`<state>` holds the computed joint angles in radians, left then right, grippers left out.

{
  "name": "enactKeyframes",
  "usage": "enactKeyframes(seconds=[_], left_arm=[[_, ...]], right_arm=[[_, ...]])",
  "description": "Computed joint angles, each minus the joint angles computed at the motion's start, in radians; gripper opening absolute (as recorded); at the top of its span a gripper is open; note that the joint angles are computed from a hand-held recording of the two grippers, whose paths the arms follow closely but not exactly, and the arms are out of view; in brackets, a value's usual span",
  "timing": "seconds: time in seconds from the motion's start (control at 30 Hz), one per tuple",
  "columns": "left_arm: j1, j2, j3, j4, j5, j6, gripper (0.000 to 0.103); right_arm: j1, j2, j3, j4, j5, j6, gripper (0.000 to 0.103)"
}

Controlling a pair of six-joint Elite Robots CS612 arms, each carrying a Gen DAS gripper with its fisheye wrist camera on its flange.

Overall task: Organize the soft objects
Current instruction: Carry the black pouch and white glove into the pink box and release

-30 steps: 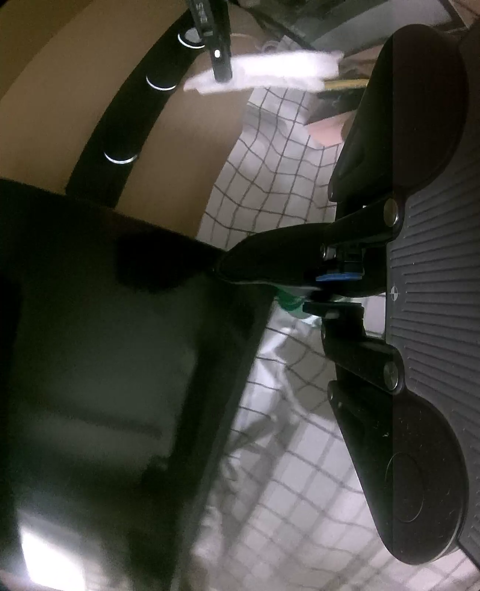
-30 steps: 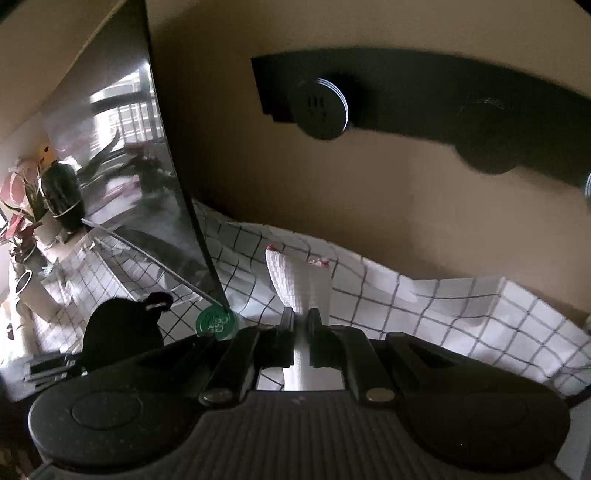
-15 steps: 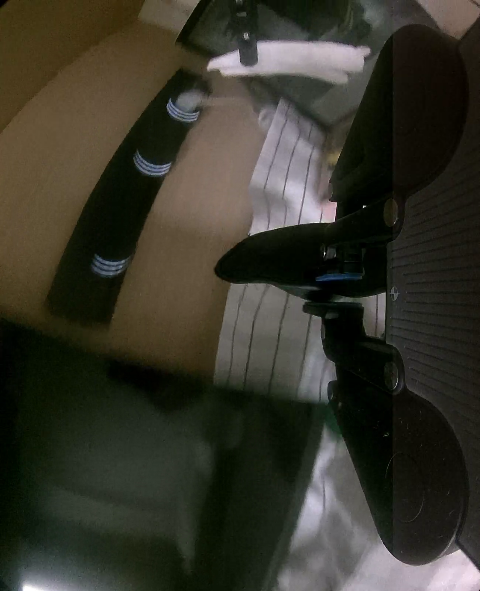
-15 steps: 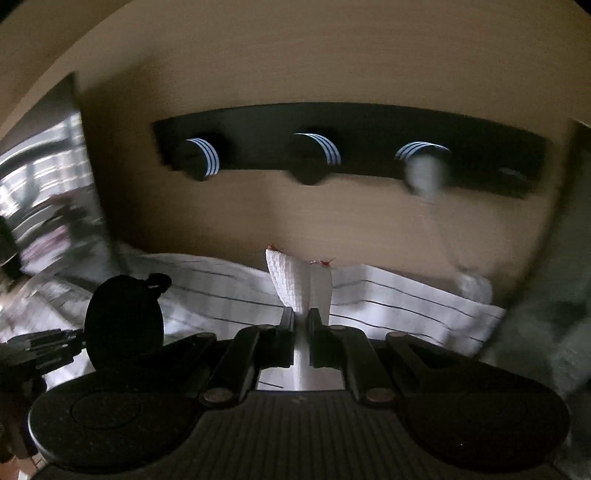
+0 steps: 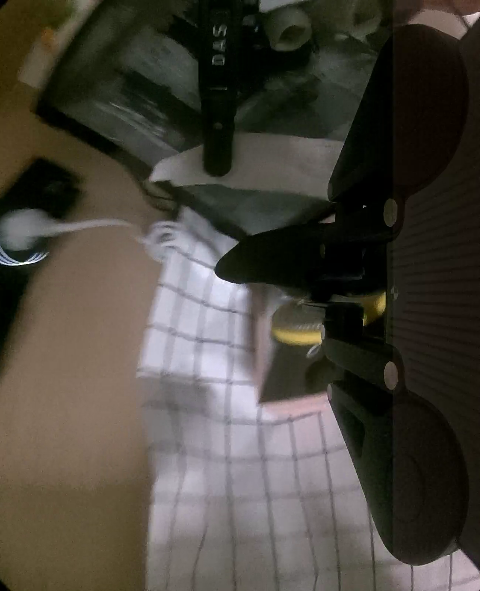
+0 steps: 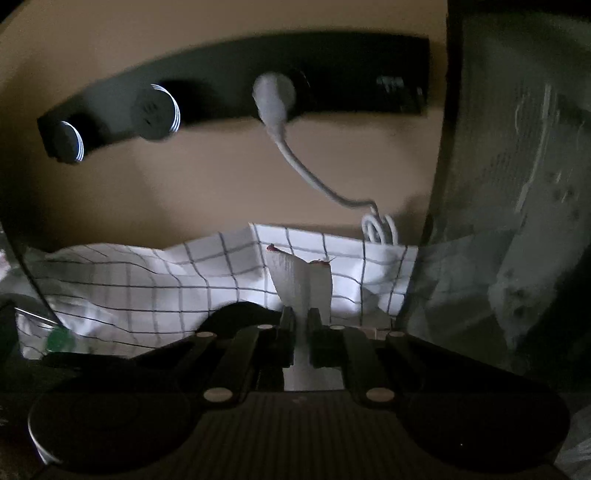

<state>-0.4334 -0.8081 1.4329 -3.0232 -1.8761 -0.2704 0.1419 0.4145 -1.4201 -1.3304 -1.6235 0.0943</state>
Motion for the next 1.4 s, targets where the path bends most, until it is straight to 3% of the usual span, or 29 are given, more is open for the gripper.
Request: enactKeyframes(seconds=[0.13,0.37,0.53,0.7,0.83,1.0,1.1,1.27,1.4], left_arm=[[-0.014,0.04,-0.075,0.154,0.043,0.015,0.014],[0.004,0.063,-0.122,0.208,-0.031,0.05,0.021],[0.003,0.047,-0.099,0.179,-0.016,0.074,0.018],[0.005,0.036,-0.087,0.161,0.003,0.086,0.018],[0.001,0.042,-0.093,0.176,0.022,0.099,0.018],[-0.005,0.044,-0.096,0.191,0.047,0.124,0.016],[-0.002,0.037,-0.089,0.186,0.043,0.103,0.016],[0.005,-0.001,-0.042,0.146,0.042,0.072,0.018],[0.013,-0.055,0.049,0.02,0.029,0.095,0.018]], right_arm=[[-0.014,0.044,-0.011,0.004,0.031,0.059,0.007],[-0.044,0.106,-0.004,0.098,0.165,0.157,0.008],[-0.042,0.109,0.017,0.059,0.158,0.139,0.008],[-0.048,0.107,0.038,0.04,0.165,0.184,0.008],[-0.034,0.106,0.027,0.048,0.099,0.157,0.009],[-0.015,0.137,-0.056,0.001,0.054,0.088,0.043],[-0.004,0.157,-0.096,0.011,0.031,0.085,0.048],[-0.008,0.155,-0.077,0.125,0.06,0.162,0.047],[-0.005,0.152,-0.052,0.141,0.046,0.197,0.047]])
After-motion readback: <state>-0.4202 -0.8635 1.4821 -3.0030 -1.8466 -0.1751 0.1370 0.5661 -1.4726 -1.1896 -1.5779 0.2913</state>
